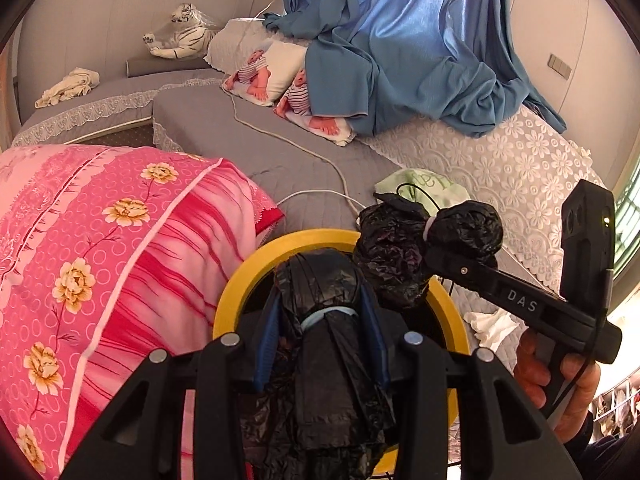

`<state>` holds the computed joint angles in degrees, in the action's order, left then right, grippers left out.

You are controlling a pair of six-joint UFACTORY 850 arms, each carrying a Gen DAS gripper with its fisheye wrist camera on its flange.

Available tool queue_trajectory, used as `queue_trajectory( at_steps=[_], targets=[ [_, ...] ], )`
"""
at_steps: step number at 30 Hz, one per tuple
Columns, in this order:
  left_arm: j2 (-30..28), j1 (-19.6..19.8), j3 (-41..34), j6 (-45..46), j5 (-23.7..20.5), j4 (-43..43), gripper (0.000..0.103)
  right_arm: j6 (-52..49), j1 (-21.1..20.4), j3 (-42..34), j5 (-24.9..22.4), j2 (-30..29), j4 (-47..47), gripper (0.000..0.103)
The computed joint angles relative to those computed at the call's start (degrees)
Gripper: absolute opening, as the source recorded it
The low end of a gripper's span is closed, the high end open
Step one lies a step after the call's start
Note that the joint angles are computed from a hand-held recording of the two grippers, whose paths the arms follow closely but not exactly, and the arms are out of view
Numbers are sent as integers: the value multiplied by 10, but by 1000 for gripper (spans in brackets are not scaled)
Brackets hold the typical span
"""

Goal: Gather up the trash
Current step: 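Open the left gripper to drop the black bag into the bin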

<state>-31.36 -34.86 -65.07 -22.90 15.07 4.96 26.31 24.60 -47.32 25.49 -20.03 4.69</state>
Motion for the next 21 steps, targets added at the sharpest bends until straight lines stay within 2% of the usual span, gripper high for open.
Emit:
queue_trajectory(
  at_steps=[2, 4, 5, 7, 14, 21],
  targets=[
    [0, -1, -1, 7, 0, -10, 40, 0, -1, 0, 0, -1, 6, 15],
    [-1, -1, -1, -2, 3, -9, 49, -13, -1, -2, -6, -2, 25, 18],
    [0, 0, 1, 2, 5, -17, 55, -21, -2, -3, -8, -3, 37, 26],
    [1, 3, 3, -3, 8, -20, 59, -21, -5, -2, -7, -4, 46, 39],
    [22, 14, 24, 9, 21, -51, 59, -28, -6, -2, -8, 1, 59, 40],
    [70, 25, 72, 89, 48, -139, 59, -45, 0, -8, -12, 5, 69, 42]
  ],
)
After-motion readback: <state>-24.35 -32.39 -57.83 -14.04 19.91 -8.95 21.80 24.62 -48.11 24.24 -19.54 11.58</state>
